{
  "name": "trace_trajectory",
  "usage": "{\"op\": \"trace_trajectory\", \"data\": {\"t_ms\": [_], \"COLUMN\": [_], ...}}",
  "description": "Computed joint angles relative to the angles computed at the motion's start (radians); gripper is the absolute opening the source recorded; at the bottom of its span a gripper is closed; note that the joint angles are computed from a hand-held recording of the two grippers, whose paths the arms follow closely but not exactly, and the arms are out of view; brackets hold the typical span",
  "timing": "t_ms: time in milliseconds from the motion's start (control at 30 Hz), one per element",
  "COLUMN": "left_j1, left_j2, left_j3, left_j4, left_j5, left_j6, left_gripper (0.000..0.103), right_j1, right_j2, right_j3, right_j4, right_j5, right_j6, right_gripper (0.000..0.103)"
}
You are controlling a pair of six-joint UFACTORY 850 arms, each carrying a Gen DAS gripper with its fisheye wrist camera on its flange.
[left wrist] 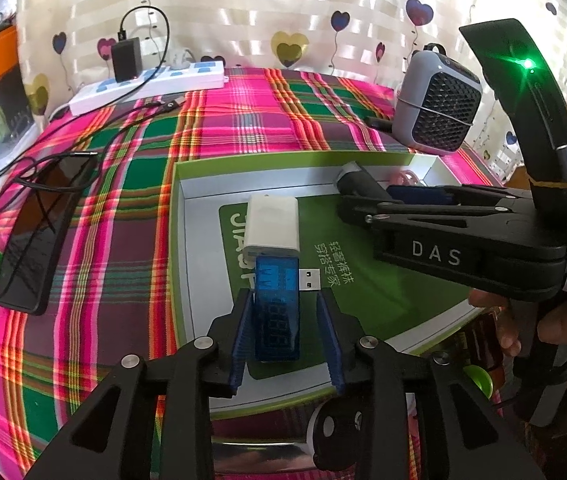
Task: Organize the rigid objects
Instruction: 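Open the left tool to drop the blue USB stick while the right tool releases the black device, then withdraw both open tools from the box toward the remaining items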
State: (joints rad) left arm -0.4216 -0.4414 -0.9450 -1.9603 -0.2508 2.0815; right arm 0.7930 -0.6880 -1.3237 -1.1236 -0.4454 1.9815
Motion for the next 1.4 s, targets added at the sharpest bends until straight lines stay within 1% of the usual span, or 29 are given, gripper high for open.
{"op": "trace_trajectory", "data": {"t_ms": [33,67,367,733,933,1033,1133,1267,1400], "left_j1": [0.000,-0.002,-0.003,0.002,0.004,0.011,0.023,0.046,0.069], "left_j2": [0.001,0.002,0.021,0.084,0.126,0.146,0.170,0.192,0.216], "left_j3": [0.001,0.001,0.018,0.075,0.119,0.141,0.168,0.198,0.234], "left_j4": [0.003,0.000,-0.058,-0.164,-0.222,-0.212,-0.233,-0.216,-0.255], "left_j5": [-0.001,0.001,0.011,-0.004,-0.021,-0.037,-0.053,-0.075,-0.095], "left_j6": [-0.001,0.000,0.046,0.157,0.224,0.221,0.244,0.225,0.269], "left_gripper": [0.035,0.036,0.038,0.038,0.038,0.038,0.038,0.038,0.038], "right_j1": [0.001,0.002,0.012,0.040,0.070,0.088,0.108,0.139,0.172], "right_j2": [0.002,0.004,0.015,0.044,0.074,0.093,0.113,0.140,0.162], "right_j3": [0.002,0.005,0.009,0.035,0.068,0.094,0.122,0.159,0.193], "right_j4": [-0.011,-0.026,-0.035,-0.070,-0.109,-0.139,-0.166,-0.182,-0.166], "right_j5": [0.000,0.000,-0.024,-0.055,-0.082,-0.097,-0.117,-0.151,-0.204], "right_j6": [0.012,0.027,0.047,0.108,0.184,0.240,0.294,0.348,0.377], "right_gripper": [0.054,0.054,0.054,0.054,0.054,0.054,0.054,0.054,0.054]}}
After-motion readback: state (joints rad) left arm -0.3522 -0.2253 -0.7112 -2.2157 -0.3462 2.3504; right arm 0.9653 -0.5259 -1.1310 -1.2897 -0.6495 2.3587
